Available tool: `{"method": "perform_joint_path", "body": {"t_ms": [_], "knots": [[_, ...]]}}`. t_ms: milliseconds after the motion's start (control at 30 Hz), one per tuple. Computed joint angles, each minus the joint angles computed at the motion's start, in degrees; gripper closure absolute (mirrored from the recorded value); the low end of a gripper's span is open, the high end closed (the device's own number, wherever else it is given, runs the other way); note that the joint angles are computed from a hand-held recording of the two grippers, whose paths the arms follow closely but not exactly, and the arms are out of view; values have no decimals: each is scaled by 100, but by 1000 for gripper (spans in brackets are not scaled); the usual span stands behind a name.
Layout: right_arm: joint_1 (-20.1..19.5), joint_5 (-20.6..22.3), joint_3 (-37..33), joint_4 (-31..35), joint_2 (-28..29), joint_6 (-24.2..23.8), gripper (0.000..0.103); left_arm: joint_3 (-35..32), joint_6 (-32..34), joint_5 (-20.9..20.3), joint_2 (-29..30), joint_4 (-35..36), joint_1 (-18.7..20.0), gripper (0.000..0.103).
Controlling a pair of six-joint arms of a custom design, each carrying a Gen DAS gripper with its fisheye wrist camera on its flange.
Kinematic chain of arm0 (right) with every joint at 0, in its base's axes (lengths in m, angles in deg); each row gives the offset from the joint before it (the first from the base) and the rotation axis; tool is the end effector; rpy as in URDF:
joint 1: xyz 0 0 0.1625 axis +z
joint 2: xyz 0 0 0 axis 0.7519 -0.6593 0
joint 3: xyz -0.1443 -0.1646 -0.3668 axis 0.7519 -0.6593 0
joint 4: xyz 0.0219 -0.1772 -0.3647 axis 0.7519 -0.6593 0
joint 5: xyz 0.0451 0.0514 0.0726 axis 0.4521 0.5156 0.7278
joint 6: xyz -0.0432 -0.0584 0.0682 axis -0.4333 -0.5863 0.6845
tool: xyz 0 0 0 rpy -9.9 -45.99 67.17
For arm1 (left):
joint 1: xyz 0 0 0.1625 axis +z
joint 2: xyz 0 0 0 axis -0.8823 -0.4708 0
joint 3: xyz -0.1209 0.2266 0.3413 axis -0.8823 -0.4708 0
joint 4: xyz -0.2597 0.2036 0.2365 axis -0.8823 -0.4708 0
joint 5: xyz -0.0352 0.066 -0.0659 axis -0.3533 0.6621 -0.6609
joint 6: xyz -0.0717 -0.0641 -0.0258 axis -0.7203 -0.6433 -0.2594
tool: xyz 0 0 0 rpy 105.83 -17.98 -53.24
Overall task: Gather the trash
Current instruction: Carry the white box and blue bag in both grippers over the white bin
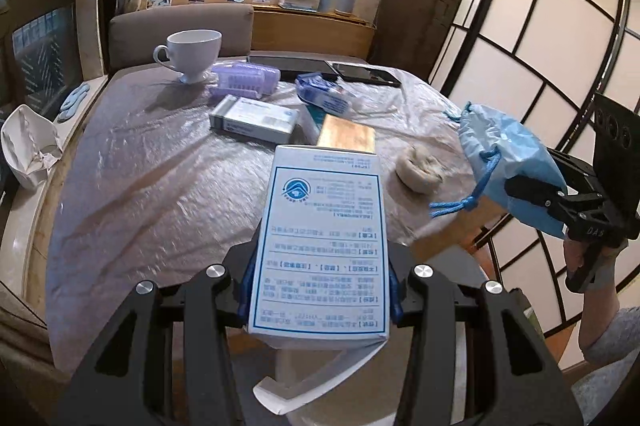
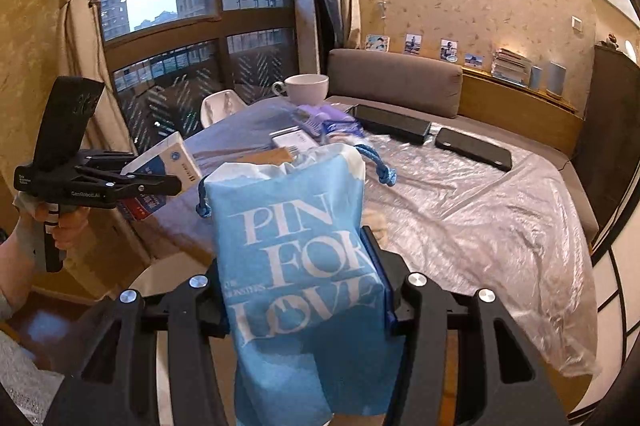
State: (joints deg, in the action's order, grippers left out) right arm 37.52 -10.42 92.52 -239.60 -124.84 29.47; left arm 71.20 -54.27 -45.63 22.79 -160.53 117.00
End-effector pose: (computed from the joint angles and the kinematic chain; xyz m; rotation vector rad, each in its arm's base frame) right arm 0.0813 -0.6184 0.3081 0.8985 -2.3899 0.8897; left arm -0.2653 -0.6840 0.0202 0.9499 2.5656 -0.7173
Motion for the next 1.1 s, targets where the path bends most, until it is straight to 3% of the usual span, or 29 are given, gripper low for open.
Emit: {"method": "perform_joint_path", "body": {"t_ms": [533, 1100], "knots": [[-91, -104, 680, 243, -273, 80, 52, 674, -121, 348, -25, -302, -259, 54], [-29, -485, 997, 353, -341, -22, 52, 950, -49, 477, -7, -82, -372, 54]]}}
